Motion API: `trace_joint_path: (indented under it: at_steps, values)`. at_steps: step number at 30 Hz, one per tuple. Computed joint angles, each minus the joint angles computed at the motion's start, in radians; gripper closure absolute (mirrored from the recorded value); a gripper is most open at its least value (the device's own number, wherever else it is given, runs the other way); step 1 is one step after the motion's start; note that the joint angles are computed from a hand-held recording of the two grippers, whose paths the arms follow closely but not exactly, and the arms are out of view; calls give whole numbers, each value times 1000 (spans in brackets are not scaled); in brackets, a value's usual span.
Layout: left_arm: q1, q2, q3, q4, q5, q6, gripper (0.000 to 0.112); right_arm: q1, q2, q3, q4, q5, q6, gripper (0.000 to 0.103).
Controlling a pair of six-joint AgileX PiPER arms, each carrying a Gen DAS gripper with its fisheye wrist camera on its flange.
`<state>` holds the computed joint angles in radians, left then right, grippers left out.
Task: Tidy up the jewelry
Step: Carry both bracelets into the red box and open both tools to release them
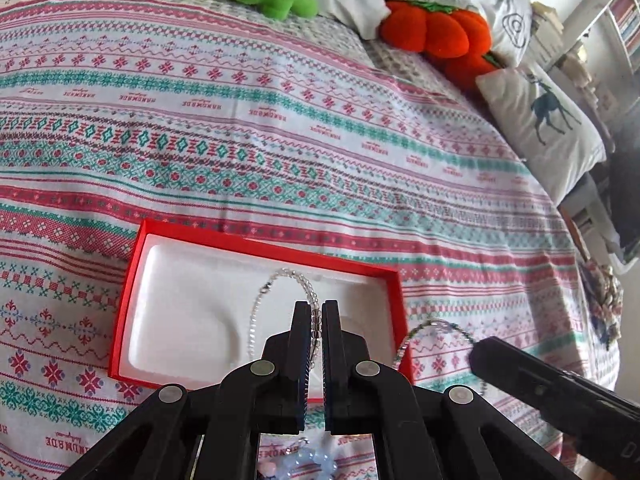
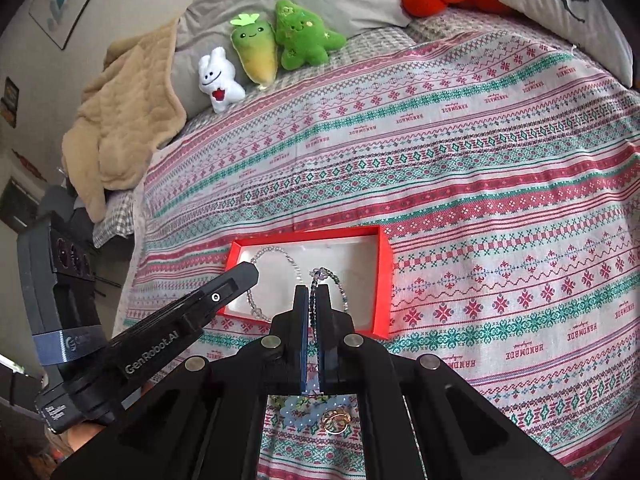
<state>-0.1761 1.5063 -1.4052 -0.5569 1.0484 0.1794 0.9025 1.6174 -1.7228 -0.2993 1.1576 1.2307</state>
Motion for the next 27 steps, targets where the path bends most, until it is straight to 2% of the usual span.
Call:
trace_joint_path:
  at_steps: [9,19,27]
  values:
    - [44,38,36,65,-45,-12,112,-27,25,-20,23,-7,-67,100]
    - [-9,21,47,146,-87,-25,112,-35,171,-170,48,-10,-181,100]
    - [12,31,38,116,-81,-13,112,-86,183,-113,96,-27,-192,100]
